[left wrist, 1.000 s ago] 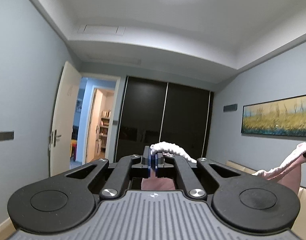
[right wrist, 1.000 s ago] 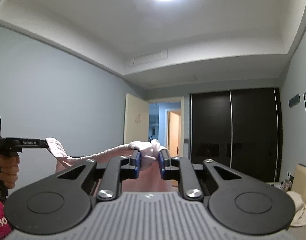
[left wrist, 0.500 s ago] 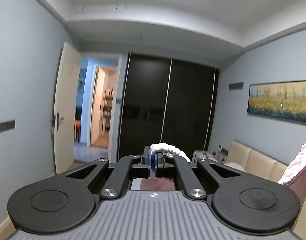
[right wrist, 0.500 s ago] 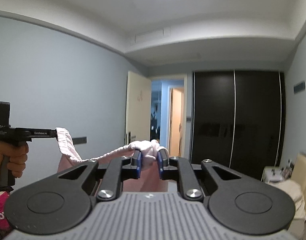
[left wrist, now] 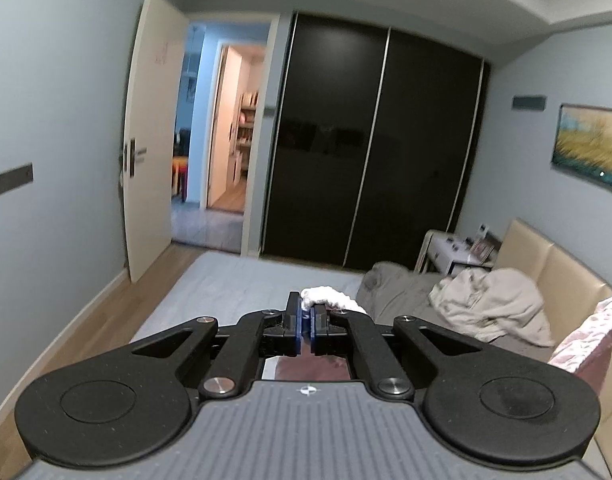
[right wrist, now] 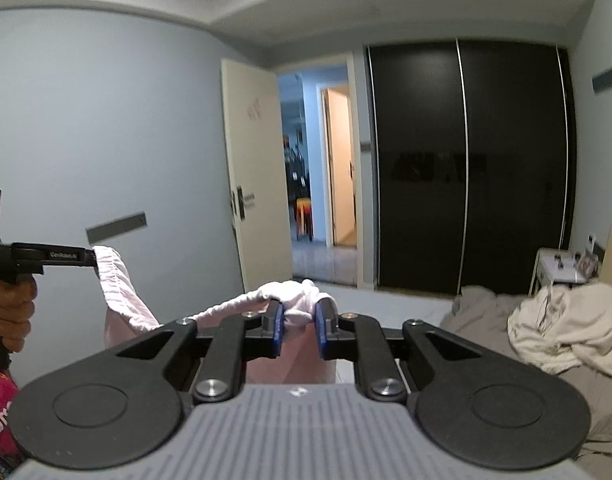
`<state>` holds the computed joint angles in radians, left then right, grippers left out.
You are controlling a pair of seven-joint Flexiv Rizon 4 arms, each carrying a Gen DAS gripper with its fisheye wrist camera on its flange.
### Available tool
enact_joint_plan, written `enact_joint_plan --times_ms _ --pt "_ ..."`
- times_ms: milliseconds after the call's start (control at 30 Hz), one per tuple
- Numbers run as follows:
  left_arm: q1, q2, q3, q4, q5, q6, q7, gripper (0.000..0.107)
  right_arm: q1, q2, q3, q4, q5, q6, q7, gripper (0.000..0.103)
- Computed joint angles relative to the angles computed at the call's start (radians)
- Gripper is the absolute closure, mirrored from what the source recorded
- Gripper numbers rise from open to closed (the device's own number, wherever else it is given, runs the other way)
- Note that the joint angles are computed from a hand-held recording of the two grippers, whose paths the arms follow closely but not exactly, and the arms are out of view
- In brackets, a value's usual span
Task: Fold clothes
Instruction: 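Lift the pink sleepsuit high with both grippers, holding it hanging, then lower the sleepsuit with both grippers and lay it flat on the bed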
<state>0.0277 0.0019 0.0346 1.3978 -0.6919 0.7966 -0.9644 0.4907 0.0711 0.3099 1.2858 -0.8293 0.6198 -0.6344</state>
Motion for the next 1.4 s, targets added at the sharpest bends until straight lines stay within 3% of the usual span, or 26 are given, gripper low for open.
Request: enact_joint_plan --times_ms 167,233,300,400,467,533,600,733,933,1167,1400 --pt "-0.011 -0.157 -0.055 -0.121 0.098 0.072 -0.092 0.105 -0.026 -0.122 -0.085 -0.062 0.090 0.043 -0.070 0.085" --pt "-0.021 -0.197 -0.080 -0.148 0.079 0.194 -0.132 0.105 -0.011 -0.194 -0.124 -0.132 0.061 0.045 -0.100 0.086" --pt "-0.031 -0.236 -0.100 -0.194 0.075 0.301 -0.186 0.105 0.004 -0.245 -0.174 -0.189 -0.003 0.114 -0.089 0.087" --pt "-0.026 -0.240 -0.170 -0.237 -0.001 0.514 -0.074 0.105 0.020 -0.269 -0.262 -0.225 -0.201 0.298 0.027 0.089" --pt "0.005 -0.199 -0.282 -0.230 -0.221 0.637 0.142 0.105 0.022 -0.275 -0.315 -0.262 -0.359 0.426 0.150 0.089" --pt "0.009 -0.145 -0.323 -0.224 -0.416 0.685 0.339 0.105 0.009 -0.265 -0.341 -0.285 -0.473 0.548 0.293 0.089" --pt "-0.002 -0.101 -0.303 -0.202 -0.504 0.680 0.439 0.105 -0.005 -0.249 -0.340 -0.289 -0.537 0.624 0.376 0.089" --pt "-0.034 0.002 -0.203 -0.050 -0.561 0.633 0.469 0.105 -0.026 -0.166 -0.276 -0.163 -0.612 0.583 0.428 0.089" --pt "-0.149 0.178 -0.051 0.317 -0.677 0.538 0.637 0.105 -0.111 0.033 -0.121 0.239 -0.657 0.468 0.493 0.089" --pt "-0.246 0.351 0.094 0.747 -0.635 0.430 0.695 0.105 -0.164 0.172 0.035 0.634 -0.519 0.439 0.616 0.089" --pt "-0.205 0.431 0.172 1.043 -0.572 0.330 0.745 0.105 -0.128 0.189 0.108 0.922 -0.443 0.510 0.846 0.089"
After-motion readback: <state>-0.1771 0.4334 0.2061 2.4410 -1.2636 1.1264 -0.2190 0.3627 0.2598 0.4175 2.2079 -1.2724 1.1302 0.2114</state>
